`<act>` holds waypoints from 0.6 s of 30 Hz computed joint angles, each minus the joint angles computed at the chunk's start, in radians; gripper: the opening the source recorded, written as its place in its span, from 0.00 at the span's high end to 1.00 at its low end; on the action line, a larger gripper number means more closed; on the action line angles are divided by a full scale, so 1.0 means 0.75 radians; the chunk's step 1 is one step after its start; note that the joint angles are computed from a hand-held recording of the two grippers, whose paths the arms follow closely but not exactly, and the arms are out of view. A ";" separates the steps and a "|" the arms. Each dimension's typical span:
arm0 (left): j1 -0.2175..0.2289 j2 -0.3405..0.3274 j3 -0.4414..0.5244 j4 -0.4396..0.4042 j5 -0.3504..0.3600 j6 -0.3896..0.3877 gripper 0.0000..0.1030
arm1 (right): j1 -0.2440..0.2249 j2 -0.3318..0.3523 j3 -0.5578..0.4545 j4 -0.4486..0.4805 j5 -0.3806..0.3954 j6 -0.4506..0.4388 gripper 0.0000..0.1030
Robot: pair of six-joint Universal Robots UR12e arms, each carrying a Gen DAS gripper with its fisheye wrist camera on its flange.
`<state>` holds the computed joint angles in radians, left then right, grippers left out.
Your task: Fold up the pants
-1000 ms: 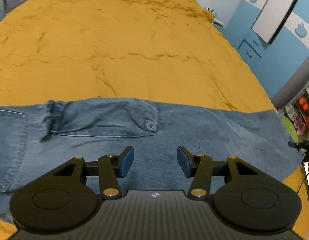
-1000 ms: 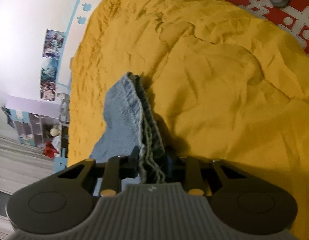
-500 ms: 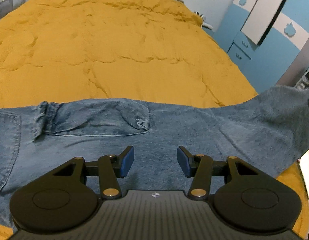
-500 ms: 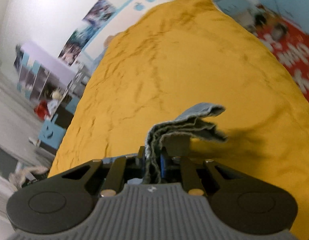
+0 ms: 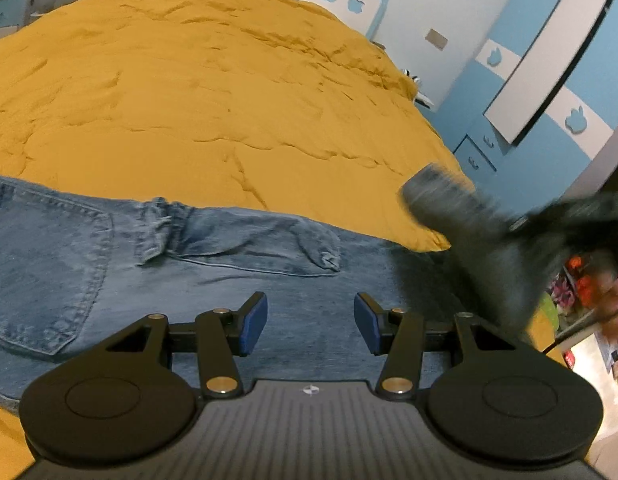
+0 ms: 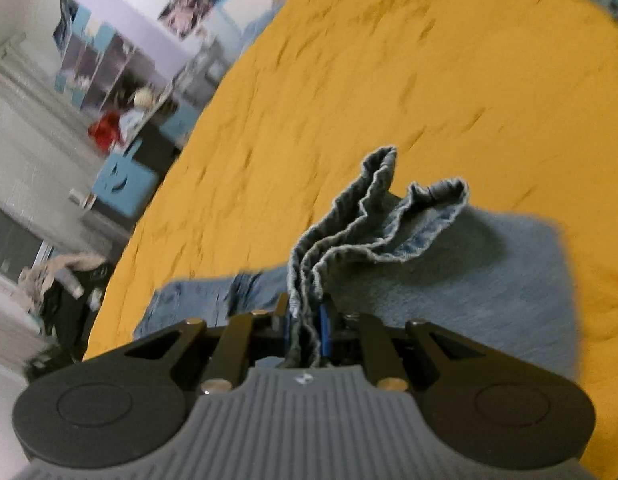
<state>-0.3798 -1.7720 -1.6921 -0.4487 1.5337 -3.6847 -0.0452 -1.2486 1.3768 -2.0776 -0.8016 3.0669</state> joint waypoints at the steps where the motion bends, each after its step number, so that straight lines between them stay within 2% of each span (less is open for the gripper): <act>1: 0.007 0.006 -0.009 0.007 -0.008 -0.006 0.44 | 0.023 0.010 0.011 0.001 -0.013 0.008 0.92; 6: 0.038 0.022 -0.055 0.071 -0.074 -0.057 0.44 | 0.115 0.067 0.050 0.037 -0.073 0.021 0.91; 9: 0.050 0.017 -0.065 0.104 -0.118 -0.067 0.44 | 0.142 0.071 0.094 -0.002 -0.150 -0.015 0.90; 11: 0.057 0.012 -0.069 0.116 -0.146 -0.075 0.44 | 0.151 0.072 0.112 -0.021 -0.170 -0.017 0.84; 12: 0.059 0.006 -0.067 0.121 -0.162 -0.083 0.44 | 0.151 0.070 0.121 -0.032 -0.168 -0.019 0.81; 13: 0.062 0.001 -0.067 0.127 -0.179 -0.092 0.44 | 0.151 0.070 0.124 -0.035 -0.151 -0.023 0.72; 14: 0.064 -0.005 -0.064 0.133 -0.199 -0.102 0.44 | 0.145 0.065 0.136 -0.029 -0.121 -0.050 0.68; 18: 0.062 -0.031 -0.042 0.165 -0.229 -0.135 0.41 | 0.145 0.042 0.134 0.022 -0.061 -0.171 0.66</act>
